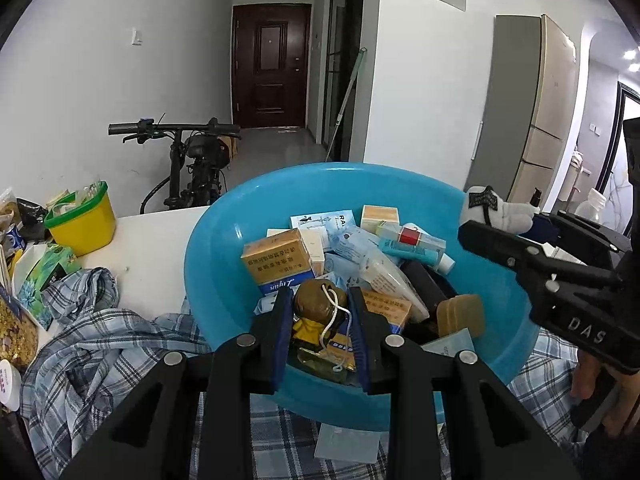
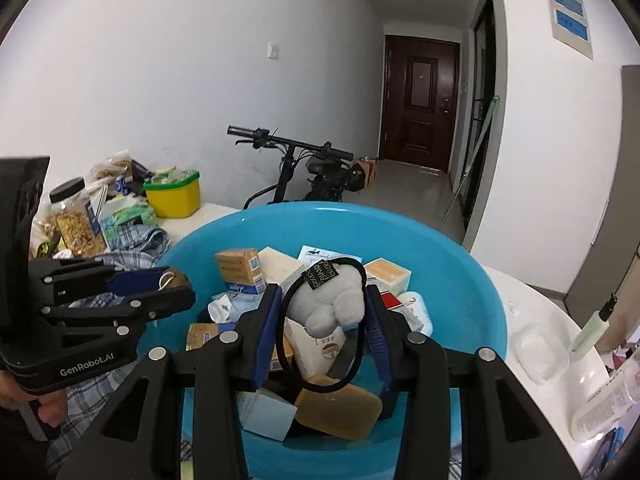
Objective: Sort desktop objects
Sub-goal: 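Open the left gripper to drop the brown pouch into the basin while the right holds the white item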
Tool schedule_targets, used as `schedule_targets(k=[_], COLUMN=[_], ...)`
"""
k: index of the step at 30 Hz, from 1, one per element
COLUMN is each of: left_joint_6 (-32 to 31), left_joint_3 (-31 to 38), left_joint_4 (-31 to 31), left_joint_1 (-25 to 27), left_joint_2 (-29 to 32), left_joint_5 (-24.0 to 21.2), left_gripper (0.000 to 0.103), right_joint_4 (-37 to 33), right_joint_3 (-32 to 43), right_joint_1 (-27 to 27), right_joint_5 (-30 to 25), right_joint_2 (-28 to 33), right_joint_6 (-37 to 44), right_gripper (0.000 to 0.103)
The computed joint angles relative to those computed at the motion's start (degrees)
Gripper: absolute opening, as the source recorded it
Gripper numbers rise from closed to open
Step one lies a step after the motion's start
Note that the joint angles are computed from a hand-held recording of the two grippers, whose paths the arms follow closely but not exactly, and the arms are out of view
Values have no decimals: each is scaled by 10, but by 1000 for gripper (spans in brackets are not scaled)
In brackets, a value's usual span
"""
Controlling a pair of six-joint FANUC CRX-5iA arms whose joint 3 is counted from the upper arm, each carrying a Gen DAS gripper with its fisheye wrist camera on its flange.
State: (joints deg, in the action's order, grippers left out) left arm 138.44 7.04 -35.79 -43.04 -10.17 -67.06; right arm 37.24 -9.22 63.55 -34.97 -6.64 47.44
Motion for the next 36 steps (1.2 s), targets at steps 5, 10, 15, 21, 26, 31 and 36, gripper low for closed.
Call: schedule_targets(k=[5, 10, 15, 21, 26, 31, 36], left_joint_6=[-5, -5, -4, -3, -8, -6, 3], left_joint_3=[-1, -3, -4, -3, -2, 0, 2], left_joint_4=[4, 3, 3, 1, -1, -3, -8], left_joint_1=[2, 3, 3, 3, 0, -1, -3], left_joint_2=[1, -1, -1, 0, 1, 4, 5], left_joint_5=[1, 5, 6, 5, 5, 2, -2], left_gripper=[29, 29, 29, 29, 29, 29, 29], right_joint_4=[11, 13, 6, 0, -5, -6, -12], right_joint_3=[-4, -3, -2, 0, 1, 3, 7], right_joint_1=[4, 4, 4, 6, 7, 8, 8], right_joint_5=[-4, -11, -11, -15, -14, -16, -19], right_joint_2=[1, 1, 0, -1, -2, 0, 3], right_joint_6=[-6, -9, -3, 3, 9, 9, 15], right_gripper=[40, 40, 40, 40, 40, 40, 40])
